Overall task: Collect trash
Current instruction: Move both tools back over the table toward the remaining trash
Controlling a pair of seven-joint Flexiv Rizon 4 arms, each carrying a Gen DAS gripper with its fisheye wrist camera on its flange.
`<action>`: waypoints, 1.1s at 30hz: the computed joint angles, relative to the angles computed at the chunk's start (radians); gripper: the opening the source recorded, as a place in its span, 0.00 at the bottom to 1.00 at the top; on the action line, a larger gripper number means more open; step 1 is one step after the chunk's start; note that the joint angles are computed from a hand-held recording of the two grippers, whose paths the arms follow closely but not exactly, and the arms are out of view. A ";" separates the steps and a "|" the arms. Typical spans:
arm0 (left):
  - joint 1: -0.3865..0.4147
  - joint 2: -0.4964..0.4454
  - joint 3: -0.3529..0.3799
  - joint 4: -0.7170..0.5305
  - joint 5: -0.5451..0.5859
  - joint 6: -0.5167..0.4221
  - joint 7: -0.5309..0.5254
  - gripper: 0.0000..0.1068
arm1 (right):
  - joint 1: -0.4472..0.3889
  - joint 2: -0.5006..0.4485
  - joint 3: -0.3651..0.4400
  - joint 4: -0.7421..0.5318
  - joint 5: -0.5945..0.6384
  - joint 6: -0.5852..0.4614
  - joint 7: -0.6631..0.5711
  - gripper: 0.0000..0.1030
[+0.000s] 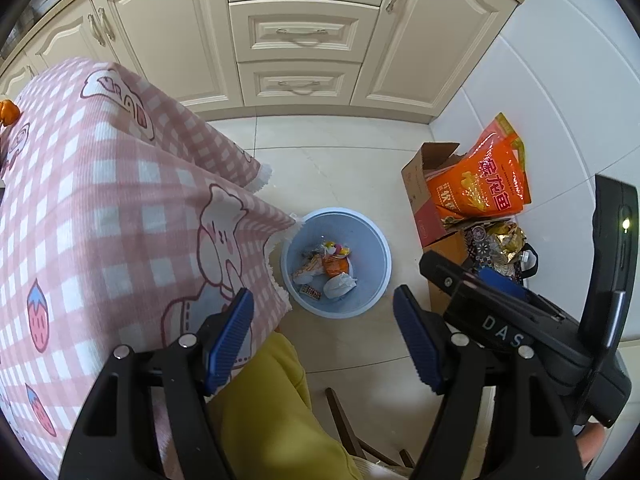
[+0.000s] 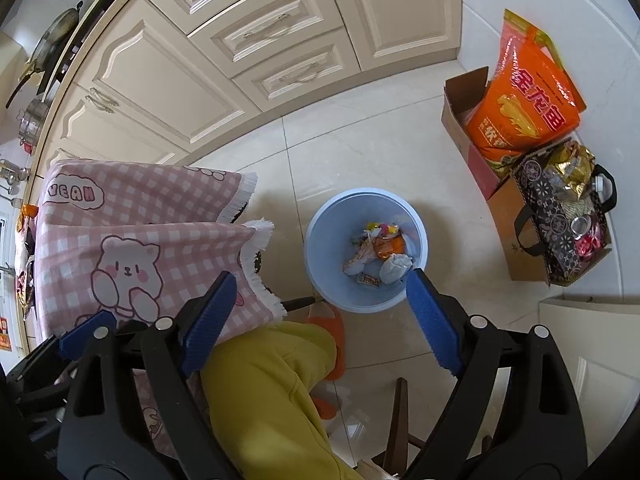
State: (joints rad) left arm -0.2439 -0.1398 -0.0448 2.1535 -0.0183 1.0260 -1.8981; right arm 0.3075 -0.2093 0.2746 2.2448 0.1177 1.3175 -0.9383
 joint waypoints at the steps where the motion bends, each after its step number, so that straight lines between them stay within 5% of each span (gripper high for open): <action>1: -0.001 0.000 0.000 -0.001 0.004 0.001 -0.005 0.66 | 0.002 0.005 -0.002 0.007 -0.003 0.001 0.006 0.83; 15: -0.015 0.078 -0.002 0.010 0.078 -0.011 -0.063 0.66 | 0.026 0.151 -0.025 0.125 -0.099 0.044 0.110 0.83; 33: 0.049 0.364 -0.005 0.172 0.115 0.000 -0.105 0.66 | 0.057 0.312 0.008 0.189 -0.329 0.067 0.293 0.83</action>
